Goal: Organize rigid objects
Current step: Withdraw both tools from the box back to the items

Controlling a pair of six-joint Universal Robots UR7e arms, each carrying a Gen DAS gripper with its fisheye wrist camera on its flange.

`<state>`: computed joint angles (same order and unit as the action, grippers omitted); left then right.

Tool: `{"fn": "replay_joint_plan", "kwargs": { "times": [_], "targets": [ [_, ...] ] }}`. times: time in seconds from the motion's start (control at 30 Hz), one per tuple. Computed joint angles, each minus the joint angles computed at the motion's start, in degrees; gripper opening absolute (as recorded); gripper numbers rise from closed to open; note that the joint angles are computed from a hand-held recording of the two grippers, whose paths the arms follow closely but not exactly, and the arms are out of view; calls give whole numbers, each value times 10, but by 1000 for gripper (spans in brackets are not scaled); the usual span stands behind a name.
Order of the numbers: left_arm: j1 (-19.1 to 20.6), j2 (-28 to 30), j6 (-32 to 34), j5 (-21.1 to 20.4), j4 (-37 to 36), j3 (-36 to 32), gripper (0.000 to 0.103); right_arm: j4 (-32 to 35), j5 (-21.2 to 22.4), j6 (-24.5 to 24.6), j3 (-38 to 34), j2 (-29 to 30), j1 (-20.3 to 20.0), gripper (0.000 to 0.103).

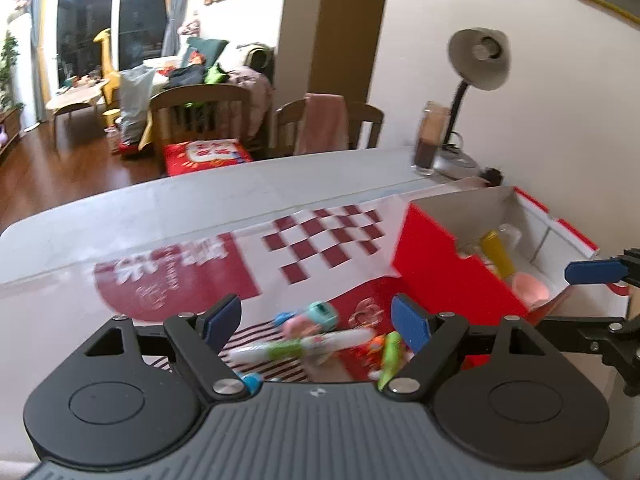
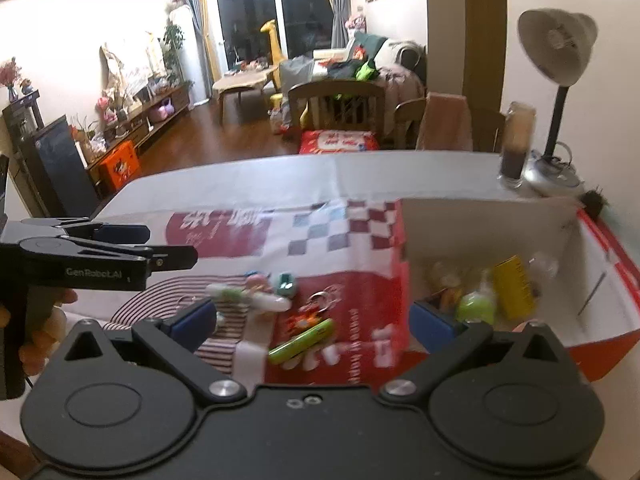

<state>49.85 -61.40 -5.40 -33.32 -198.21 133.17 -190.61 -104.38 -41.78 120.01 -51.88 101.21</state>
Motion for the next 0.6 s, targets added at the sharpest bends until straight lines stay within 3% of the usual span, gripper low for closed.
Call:
{"fn": "replay_joint_plan", "kwargs": {
  "times": [0.4,0.6],
  "targets": [
    [53,7,26,-26,-74,61,82,-6,-72,54,-30,85,29,102],
    [82,35,76,-45,-113,57,82,-19,-114,43,-55,132,31,102]
  ]
}}
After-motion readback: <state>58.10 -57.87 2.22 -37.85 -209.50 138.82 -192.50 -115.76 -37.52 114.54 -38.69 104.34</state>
